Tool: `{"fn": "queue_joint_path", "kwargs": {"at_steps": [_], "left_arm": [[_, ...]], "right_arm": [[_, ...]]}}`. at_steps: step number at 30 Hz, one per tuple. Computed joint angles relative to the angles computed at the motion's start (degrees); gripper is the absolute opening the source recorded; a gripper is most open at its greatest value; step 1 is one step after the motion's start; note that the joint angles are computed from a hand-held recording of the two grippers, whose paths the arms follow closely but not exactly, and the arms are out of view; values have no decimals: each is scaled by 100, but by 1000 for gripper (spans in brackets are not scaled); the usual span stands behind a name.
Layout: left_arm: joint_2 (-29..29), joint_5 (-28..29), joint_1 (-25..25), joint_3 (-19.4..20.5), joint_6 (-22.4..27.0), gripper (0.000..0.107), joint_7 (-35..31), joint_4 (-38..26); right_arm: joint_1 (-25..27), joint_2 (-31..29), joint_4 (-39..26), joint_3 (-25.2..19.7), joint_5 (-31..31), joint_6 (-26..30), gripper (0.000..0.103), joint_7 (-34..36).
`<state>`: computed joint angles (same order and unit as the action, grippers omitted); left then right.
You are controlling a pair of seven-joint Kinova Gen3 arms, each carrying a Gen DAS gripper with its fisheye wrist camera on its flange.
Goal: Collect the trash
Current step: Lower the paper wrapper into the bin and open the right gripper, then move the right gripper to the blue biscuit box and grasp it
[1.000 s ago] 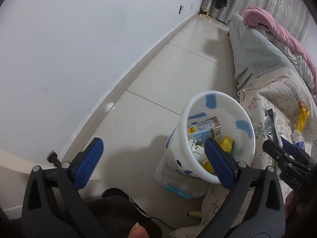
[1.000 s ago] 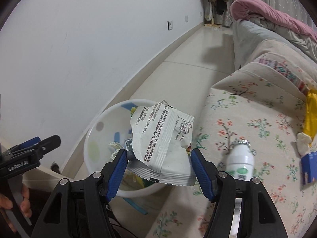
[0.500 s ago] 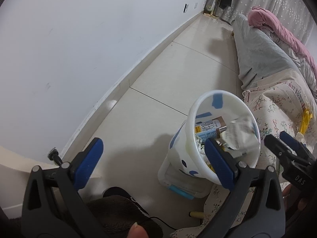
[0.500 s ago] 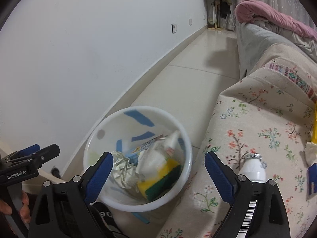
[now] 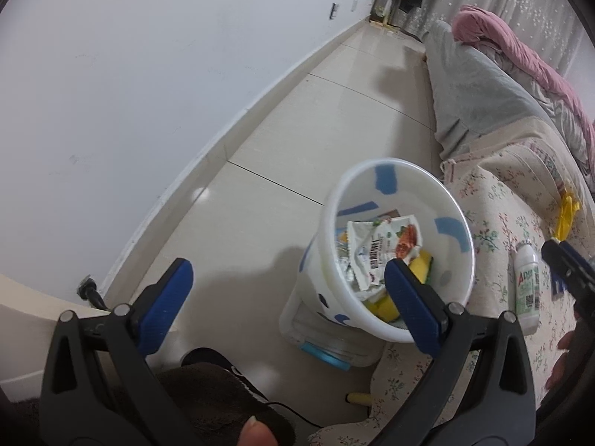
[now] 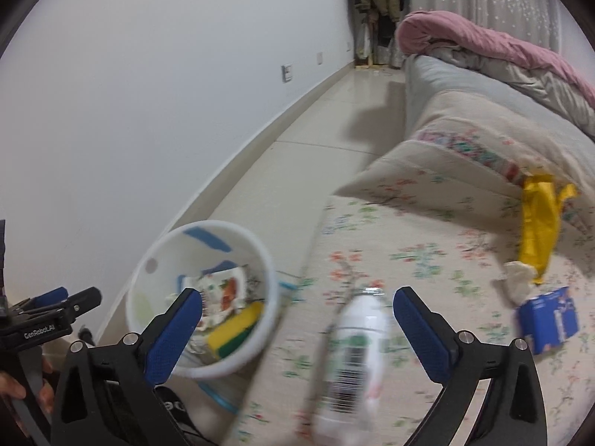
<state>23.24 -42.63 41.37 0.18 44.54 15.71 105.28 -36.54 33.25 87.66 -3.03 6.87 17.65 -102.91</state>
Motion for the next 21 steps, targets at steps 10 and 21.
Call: {"fn": "queue_joint_path", "kwargs": {"at_steps": [10,21], "left_arm": [[187,127,23,9,-189,102,-459,-333],[470,206,155,-21,124,102,-1317,-1194]], "right_arm": [[-109,-275,195,894,552,398,103,-743],[968,-52,-635,530,663,1829,103,-772]]}}
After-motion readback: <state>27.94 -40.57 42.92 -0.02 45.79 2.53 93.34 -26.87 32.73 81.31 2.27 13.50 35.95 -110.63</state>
